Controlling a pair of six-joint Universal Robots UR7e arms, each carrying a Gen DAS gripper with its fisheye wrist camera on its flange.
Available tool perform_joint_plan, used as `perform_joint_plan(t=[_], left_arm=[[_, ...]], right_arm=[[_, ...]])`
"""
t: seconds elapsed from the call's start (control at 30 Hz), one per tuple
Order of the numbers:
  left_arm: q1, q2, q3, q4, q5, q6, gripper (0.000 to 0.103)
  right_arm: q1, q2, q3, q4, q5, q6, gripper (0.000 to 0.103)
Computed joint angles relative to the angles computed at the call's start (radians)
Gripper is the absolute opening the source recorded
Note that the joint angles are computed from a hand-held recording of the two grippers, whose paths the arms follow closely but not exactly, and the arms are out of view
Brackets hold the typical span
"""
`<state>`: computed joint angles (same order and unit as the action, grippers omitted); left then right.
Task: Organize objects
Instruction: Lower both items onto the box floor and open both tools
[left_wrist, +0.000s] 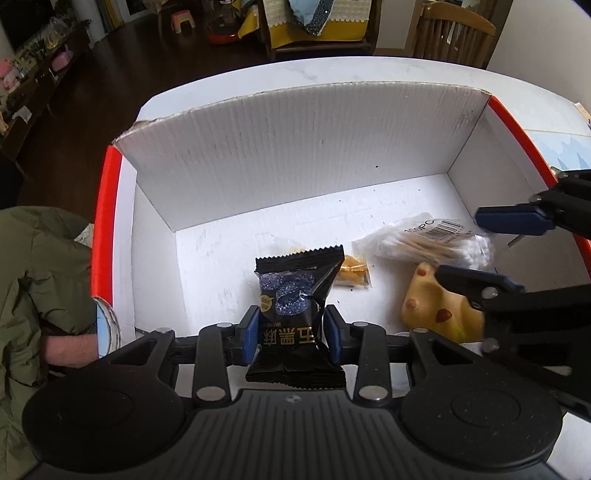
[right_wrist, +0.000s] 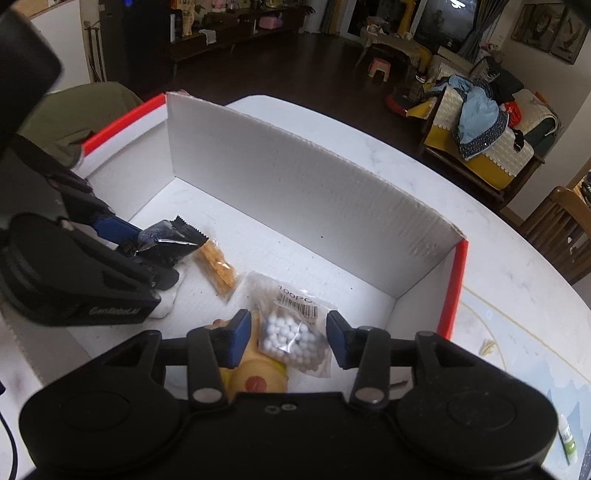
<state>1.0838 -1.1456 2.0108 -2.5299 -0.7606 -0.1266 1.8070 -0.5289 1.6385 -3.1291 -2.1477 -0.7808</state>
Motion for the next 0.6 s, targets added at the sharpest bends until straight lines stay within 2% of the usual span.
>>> perform_joint_plan(t=[0.1, 0.17, 0.6], left_arm=[[-0.001, -0.005, 0.007, -0.023, -0.008, 0.009, 0.043], [-0.003, -0.007, 0.015, -0.047, -0.006, 0.018, 0.053], [-0.058, -0.083, 0.137, -0.274, -0.03, 0.099, 0.055]], right_arm=[[-0.003, -0.03, 0.025, 0.0, 0.033, 0.01, 0.054], [-0.003, -0.053, 0.051, -0.007, 0.055, 0.014, 0.056], [0.008, -0.168, 0.162, -0.055, 0.133, 0.049, 0.057]])
